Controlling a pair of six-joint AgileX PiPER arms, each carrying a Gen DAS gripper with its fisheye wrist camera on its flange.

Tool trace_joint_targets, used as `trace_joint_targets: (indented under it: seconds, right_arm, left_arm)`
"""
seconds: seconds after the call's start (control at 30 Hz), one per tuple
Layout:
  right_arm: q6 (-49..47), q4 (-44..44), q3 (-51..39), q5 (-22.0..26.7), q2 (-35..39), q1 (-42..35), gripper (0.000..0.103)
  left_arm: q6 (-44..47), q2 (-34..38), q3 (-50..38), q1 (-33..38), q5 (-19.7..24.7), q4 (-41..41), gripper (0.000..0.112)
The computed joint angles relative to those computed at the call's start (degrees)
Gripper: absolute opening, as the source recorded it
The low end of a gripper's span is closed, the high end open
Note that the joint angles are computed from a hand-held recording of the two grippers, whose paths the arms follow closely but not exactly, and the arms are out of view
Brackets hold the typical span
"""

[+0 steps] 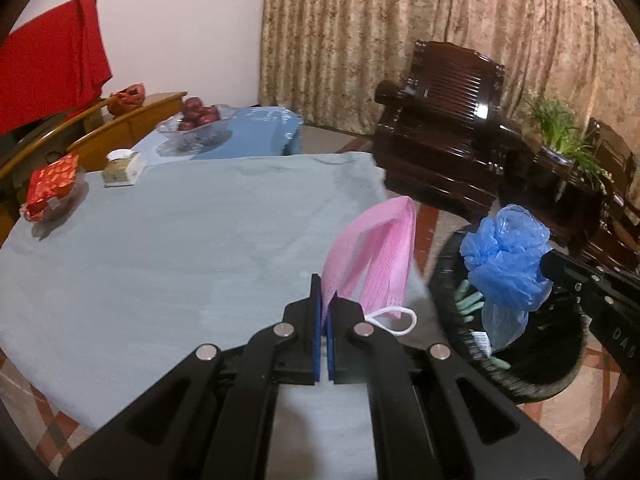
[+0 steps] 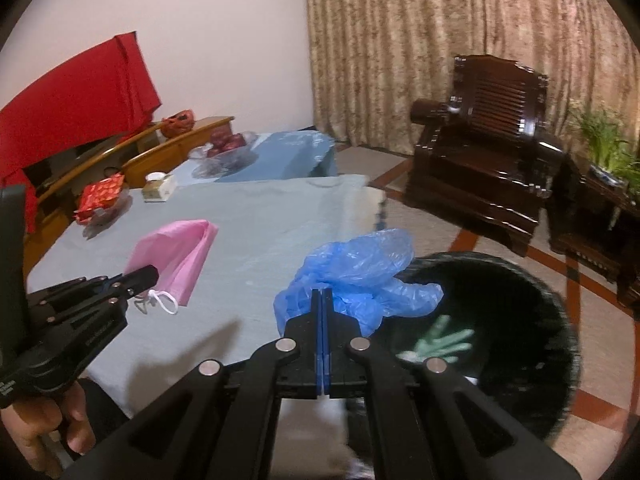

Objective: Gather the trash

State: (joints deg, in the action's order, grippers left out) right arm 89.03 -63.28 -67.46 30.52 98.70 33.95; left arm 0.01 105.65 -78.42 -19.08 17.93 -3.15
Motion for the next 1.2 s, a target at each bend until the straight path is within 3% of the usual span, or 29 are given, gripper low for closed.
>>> trace_joint_targets:
  seconds: [0.23,0.5,0.57,0.6,0.63,0.7,0.8,0.87,0.93,1.07,1.2]
  right_arm:
    - [3.39,-5.71,11.19,-3.59,-6.84,-7.35,0.000]
    - [6.62,-12.02,18.11,-11.29,-9.69,-18.91,0.000]
    - [2.63,-8.52,18.09,-13.74,-8.57,-22.27,0.001]
    - [4.07,-9.61,18.68,-14.46,-8.45,-23.63,0.003]
    - [5.92,-11.19,19.35,-15.70,-8.27,-24.95,0.008]
    - [11.52,-16.30,21.19,-17.14,-8.61,-26.43,0.020]
    - [18.70,-22.23,23.28,-18.13,-8.74,-27.11,0.023]
    - [23.88,-26.09,24.70,-17.78,-8.75,-26.72,0.033]
    - [26.82,-27.22,25.80,-16.96,-8.85,-25.53,0.045]
    - [24.19,-20.79,26.51,-14.16,-9.69,-21.99,0.058]
    - [19.12,-11.91,25.69,-9.06,-10.78,-17.65,0.071]
  left_arm:
    - [-16.16,3.75,-7.00,-10.69,3.25,11.63,0.001]
    - [-17.13,13.75,-21.40,-17.63,9.43,8.57,0.002]
    - [-15.90,16.31,-24.82,-18.57,11.07,8.02,0.009]
    - [-14.82,17.83,-26.70,-18.91,11.91,7.18,0.021]
    - [-15.73,18.17,-26.68,-19.21,11.22,8.52,0.035]
    - [-17.25,18.10,-25.64,-19.52,9.89,10.43,0.046]
    - [-15.49,17.77,-23.99,-18.72,9.64,8.75,0.047]
    - [-15.40,16.95,-22.23,-18.07,9.01,8.83,0.051]
    - [-14.50,15.46,-19.75,-17.05,8.27,7.92,0.063]
    - [-12.34,13.14,-16.81,-16.17,7.58,6.29,0.071]
    - [-11.23,8.67,-11.55,-15.58,4.83,5.94,0.090]
